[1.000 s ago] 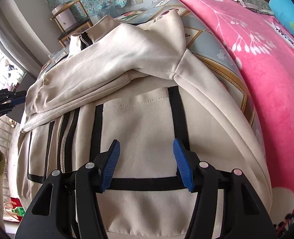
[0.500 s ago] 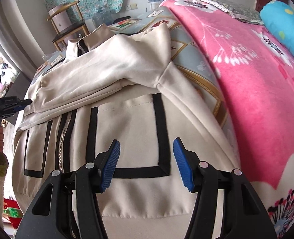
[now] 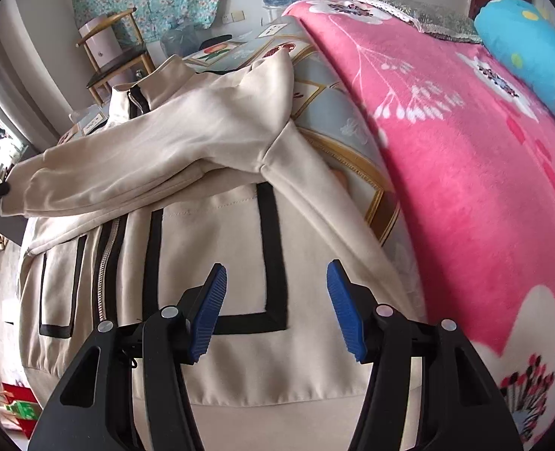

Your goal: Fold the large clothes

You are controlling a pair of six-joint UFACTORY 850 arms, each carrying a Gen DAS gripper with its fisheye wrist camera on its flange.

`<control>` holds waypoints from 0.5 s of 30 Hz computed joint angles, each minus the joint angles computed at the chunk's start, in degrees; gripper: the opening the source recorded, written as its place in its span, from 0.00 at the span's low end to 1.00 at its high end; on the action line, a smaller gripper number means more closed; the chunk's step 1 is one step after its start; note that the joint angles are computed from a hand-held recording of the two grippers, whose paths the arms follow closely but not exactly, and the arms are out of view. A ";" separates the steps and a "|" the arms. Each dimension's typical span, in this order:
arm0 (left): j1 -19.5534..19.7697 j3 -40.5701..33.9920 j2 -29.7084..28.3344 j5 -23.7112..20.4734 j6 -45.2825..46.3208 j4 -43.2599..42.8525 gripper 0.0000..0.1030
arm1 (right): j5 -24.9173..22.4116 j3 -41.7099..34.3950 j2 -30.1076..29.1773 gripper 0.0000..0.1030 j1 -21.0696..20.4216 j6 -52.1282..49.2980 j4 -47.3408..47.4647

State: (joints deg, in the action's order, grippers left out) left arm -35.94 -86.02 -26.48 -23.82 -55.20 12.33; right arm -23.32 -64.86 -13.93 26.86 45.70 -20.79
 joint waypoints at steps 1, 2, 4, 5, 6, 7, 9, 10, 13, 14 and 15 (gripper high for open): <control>0.19 0.06 -0.53 -1.18 0.47 -0.68 0.04 | -0.06 -0.59 -0.19 0.53 -0.41 -2.39 1.63; 0.37 -0.09 -1.34 -2.52 0.43 -0.99 0.04 | -0.10 -1.61 -0.56 0.53 -1.14 -5.94 4.30; 1.24 0.77 -2.46 -2.64 2.54 -4.82 0.04 | -0.63 -4.04 -1.52 0.53 -2.29 -10.26 7.06; 1.56 1.23 -3.02 -2.46 2.88 -5.97 0.04 | -0.74 -5.93 -2.39 0.53 -3.07 -13.49 8.91; 1.54 1.59 -3.35 -2.27 2.37 -5.71 0.04 | -0.66 -8.16 -3.64 0.53 -4.08 -17.59 11.92; 1.46 1.88 -3.52 -1.98 1.88 -5.28 0.04 | -0.84 -10.03 -4.83 0.53 -4.77 -19.50 13.51; 1.00 2.06 -3.83 -1.91 -0.38 -2.52 0.04 | -2.35 -16.47 -9.49 0.53 -7.03 -27.24 21.34; 0.74 1.76 -4.05 -2.40 -1.37 -0.90 0.04 | -2.96 -18.84 -11.41 0.53 -7.81 -30.73 25.15; 0.15 0.72 -4.75 -4.01 -3.21 2.56 0.04 | -9.20 -31.32 -21.59 0.51 -9.26 -31.19 25.69; 0.04 0.54 -4.87 -4.42 -3.51 3.39 0.04 | -10.31 -33.60 -23.45 0.49 -9.25 -30.16 24.43; -0.10 0.42 -4.99 -4.77 -3.94 4.20 0.04 | -12.26 -37.21 -26.30 0.44 -9.35 -29.22 23.01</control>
